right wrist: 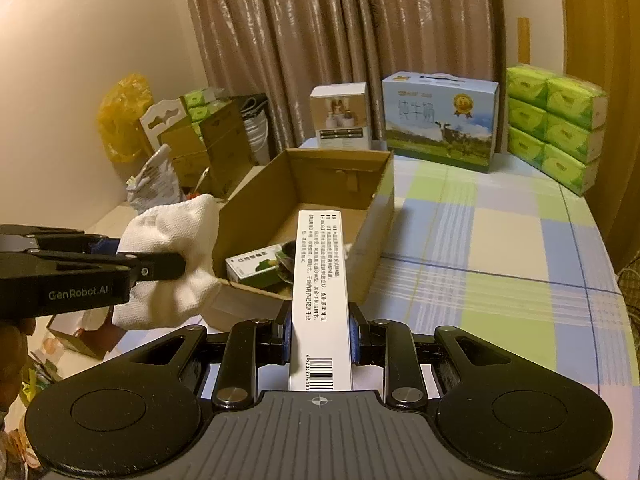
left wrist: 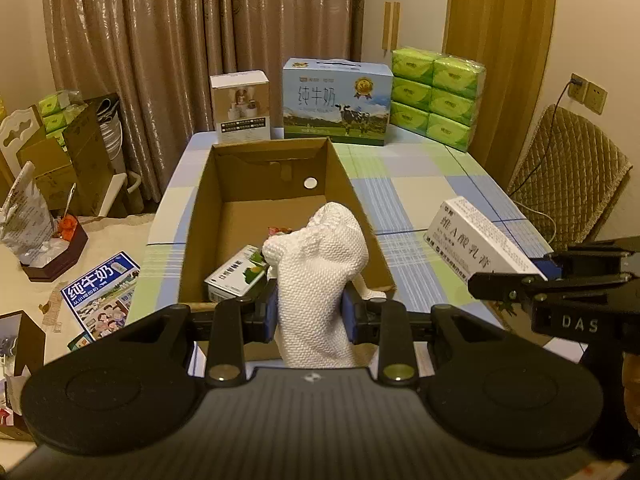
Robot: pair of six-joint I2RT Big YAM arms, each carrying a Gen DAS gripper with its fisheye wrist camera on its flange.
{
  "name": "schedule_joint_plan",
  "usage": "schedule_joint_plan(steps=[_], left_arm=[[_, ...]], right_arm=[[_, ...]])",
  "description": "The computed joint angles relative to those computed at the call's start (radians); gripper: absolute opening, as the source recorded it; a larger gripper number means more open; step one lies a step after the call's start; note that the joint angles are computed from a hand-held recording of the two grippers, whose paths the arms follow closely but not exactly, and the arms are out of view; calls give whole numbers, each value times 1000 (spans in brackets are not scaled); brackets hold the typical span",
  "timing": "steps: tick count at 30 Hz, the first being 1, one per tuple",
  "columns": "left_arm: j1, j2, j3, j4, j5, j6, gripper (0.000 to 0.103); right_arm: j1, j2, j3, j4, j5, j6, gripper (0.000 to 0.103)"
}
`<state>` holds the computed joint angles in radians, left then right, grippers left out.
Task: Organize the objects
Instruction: 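Lift both held items and carry them over the cardboard box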
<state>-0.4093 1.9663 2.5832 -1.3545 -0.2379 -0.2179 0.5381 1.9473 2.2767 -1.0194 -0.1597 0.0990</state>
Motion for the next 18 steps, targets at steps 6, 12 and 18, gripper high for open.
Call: schedule_joint_plan(steps=[6,12,18], left_arm=[[16,26,53,-27,8,11,26],[23,42,78,-39,16,8,26],[33,51,85,-41,28,5,26]], right_arm=[[6,44,74,-27,-2,-6,23],[5,79,134,-51,-5,-10,23],[6,118,200,-82,-3,-6,23]])
